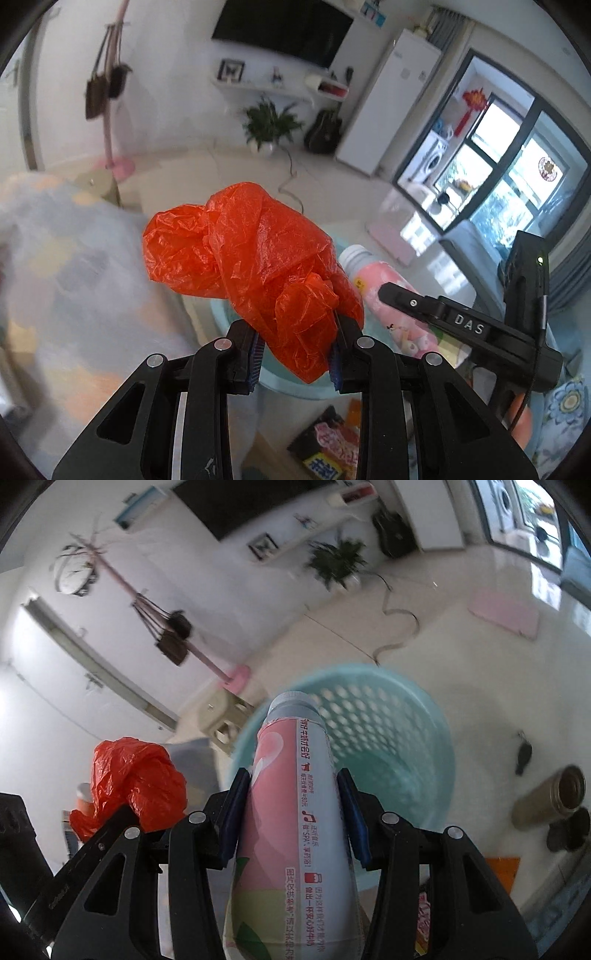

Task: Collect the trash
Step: 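Carry the red bag and pink can with both tools over the blue basket, then open the left tool over the basket while the right tool releases the pink can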

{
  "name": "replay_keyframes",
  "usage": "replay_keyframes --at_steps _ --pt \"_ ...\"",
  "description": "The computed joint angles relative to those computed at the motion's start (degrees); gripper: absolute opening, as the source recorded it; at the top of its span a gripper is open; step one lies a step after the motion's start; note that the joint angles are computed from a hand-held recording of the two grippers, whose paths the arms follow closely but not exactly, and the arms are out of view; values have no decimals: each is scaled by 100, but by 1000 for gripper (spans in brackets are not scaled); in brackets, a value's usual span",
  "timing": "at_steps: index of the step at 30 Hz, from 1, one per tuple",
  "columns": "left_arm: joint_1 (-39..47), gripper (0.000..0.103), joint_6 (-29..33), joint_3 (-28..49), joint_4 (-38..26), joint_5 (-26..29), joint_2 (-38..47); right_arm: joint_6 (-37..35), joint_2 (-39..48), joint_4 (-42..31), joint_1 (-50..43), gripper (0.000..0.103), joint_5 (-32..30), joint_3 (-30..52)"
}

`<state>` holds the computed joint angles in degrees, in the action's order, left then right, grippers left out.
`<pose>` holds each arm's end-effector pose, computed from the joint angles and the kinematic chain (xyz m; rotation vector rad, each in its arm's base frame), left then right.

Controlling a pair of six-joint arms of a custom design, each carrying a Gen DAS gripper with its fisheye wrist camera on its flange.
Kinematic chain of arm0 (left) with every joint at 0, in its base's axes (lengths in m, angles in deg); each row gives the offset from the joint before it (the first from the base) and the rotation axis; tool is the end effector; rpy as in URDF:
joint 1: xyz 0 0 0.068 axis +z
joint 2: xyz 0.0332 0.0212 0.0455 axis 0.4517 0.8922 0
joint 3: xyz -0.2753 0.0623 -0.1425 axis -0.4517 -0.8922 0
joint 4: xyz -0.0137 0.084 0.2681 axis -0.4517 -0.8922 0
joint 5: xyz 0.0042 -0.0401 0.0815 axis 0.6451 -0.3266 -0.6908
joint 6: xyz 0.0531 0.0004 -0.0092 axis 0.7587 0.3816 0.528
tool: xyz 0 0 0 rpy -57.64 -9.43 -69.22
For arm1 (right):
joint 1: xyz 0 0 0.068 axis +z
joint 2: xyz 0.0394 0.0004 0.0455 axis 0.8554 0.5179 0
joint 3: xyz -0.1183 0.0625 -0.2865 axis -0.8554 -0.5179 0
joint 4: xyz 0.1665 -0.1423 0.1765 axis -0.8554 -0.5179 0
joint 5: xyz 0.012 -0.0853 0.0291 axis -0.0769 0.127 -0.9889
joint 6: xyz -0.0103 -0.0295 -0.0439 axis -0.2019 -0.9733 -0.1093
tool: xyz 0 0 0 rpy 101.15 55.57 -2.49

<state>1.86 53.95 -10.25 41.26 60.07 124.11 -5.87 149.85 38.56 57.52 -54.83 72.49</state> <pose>0.3186 -0.1599 0.1897 0.4273 2.4043 -0.6486 0.2670 0.0014 0.1746 0.6380 2.3523 0.5171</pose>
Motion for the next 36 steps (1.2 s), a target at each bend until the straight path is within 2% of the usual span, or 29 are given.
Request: replay_keyframes --at_steps 5,9,12,16,22,28,32,36 --pt "-20 27 82 215 -14 142 585 -53 765 107 -161 45 -96 51" --pt "62 30 185 247 -26 199 749 -98 927 -39 -159 45 -37 141" --pt "79 44 220 202 -47 180 724 -62 919 -201 -79 45 43 231" --pt "54 46 328 43 -40 96 402 -66 758 -379 48 45 219 290" --pt "53 48 354 -327 31 -44 -387 -41 242 -422 324 46 406 213" --pt "253 48 114 -764 37 -56 -1383 -3 -453 -465 944 45 748 204" --pt "726 48 59 -1115 -155 44 -2357 -76 -963 -381 1748 46 1308 266" --pt "1549 48 112 -1323 -604 314 -3344 -224 -1077 -327 2623 46 1789 525"
